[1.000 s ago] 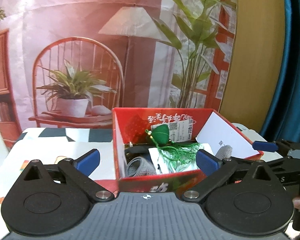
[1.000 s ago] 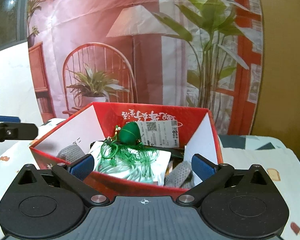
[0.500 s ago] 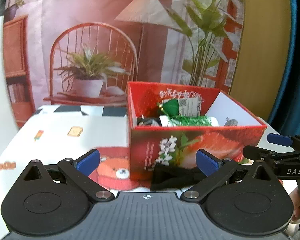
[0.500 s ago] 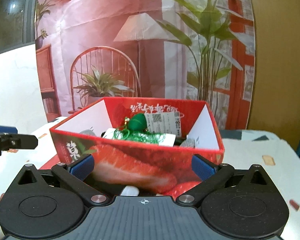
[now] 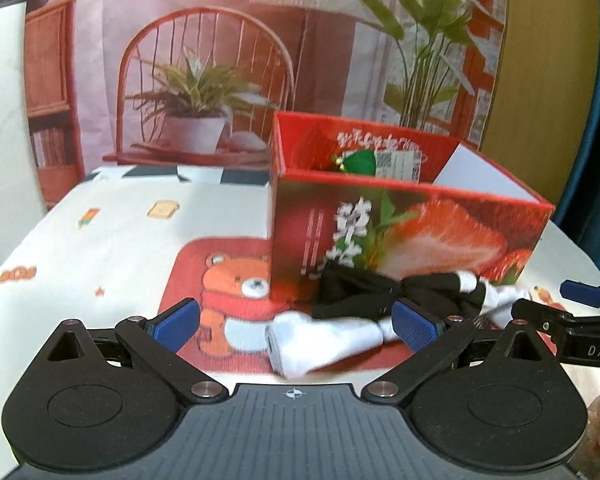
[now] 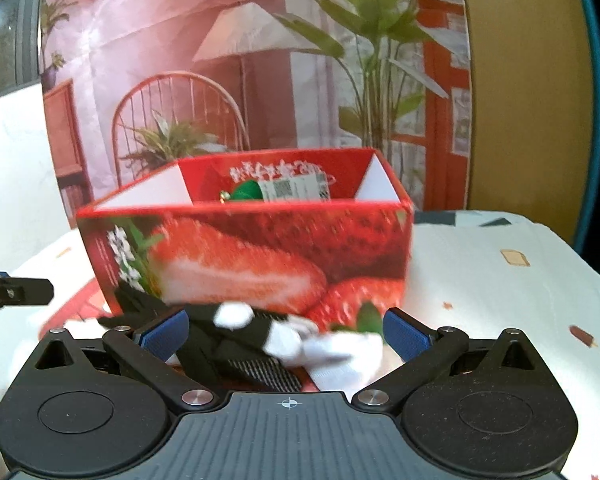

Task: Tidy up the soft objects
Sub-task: 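Move both tools back to the black glove with white fingertips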

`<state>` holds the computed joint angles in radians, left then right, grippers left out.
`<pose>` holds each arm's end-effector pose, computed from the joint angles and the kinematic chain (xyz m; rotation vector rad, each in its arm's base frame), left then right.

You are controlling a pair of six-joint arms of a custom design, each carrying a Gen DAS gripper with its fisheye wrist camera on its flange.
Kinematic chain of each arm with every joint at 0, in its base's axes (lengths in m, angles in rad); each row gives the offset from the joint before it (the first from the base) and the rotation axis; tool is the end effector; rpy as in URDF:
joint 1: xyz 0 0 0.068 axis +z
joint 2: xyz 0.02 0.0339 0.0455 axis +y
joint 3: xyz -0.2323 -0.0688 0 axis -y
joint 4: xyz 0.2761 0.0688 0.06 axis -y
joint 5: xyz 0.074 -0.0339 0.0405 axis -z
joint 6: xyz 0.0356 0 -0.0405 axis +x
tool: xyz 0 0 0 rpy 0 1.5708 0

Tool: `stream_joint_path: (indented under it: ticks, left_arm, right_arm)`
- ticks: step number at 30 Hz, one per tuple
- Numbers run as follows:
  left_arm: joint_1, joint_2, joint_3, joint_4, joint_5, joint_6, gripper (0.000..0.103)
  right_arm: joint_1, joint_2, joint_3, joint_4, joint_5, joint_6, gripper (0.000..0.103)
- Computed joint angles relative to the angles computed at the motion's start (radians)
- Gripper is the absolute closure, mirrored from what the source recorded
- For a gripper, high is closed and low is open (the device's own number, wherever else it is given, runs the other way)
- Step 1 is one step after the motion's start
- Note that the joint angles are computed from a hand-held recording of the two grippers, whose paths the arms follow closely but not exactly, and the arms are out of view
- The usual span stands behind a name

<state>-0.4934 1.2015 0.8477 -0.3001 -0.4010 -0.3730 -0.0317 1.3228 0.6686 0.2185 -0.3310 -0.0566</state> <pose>0.2714 -0.1302 0.2258 -0.0861 2.1639 -0.0489 0.3164 0.0015 0.1729 -0.2355 1.9778 0.2748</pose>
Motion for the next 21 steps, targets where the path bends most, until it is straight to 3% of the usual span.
stream_joint_path:
  ticks: [18, 21]
  left_arm:
    - [0.013, 0.003, -0.057, 0.031, 0.036, -0.040, 0.001]
    - [0.017, 0.004, -0.055, 0.033, 0.037, -0.048, 0.003]
  right_arm:
    - [0.018, 0.068, -0.005, -0.015, -0.019, -0.068, 0.001]
    - [0.004, 0.084, 0.022, -0.032, -0.045, -0.045, 0.005]
